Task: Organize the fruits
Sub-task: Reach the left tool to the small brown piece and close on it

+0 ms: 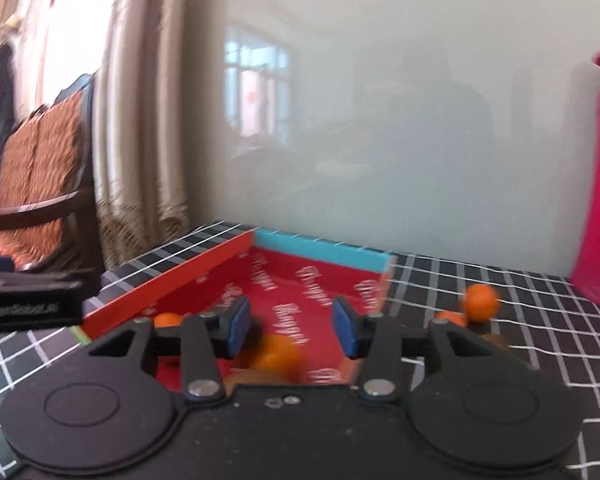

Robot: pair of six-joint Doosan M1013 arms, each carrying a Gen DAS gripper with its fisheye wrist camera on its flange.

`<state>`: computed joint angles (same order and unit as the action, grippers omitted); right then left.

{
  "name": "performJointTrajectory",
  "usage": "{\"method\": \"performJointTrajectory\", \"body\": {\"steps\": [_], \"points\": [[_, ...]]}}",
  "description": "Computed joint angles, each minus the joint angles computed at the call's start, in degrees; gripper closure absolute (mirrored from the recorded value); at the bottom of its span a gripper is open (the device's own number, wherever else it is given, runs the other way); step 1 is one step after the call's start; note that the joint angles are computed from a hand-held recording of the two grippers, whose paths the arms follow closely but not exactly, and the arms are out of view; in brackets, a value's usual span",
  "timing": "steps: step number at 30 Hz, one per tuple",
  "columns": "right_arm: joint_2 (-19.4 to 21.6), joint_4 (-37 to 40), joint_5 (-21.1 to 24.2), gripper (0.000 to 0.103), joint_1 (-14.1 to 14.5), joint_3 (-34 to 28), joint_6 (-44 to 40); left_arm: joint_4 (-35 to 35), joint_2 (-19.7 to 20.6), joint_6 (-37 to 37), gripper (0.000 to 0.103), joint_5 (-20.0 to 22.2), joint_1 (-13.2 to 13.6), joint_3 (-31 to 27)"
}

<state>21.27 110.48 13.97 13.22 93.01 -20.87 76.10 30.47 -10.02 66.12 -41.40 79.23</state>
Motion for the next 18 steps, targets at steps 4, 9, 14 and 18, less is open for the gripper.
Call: {"method": "performJointTrajectory", "body": {"steps": [4, 9, 14, 18], "points": [[-0.48, 10.41, -0.85, 0.058, -2.4, 0.67, -4.35, -0.01, 0.82, 0.73, 0.0, -0.85, -0.42, -1.43], [-0.99, 18.48, -4.13, 0.056, -4.25, 1.31, -9.92, 0.37, 2.42, 2.85, 0.0, -2.68, -1.17, -4.03], [-1.5, 32.19, -5.59, 0.044, -5.6, 2.22, -24.04, 1.42, 4.27, 5.67, 0.0, -5.5, -2.12, -7.03], [-1.68, 38.61, -5.44, 0.041, -6.98, 2.54, -29.27, 2.22, 5.69, 7.41, 0.0, -7.12, -2.85, -9.17]]}}
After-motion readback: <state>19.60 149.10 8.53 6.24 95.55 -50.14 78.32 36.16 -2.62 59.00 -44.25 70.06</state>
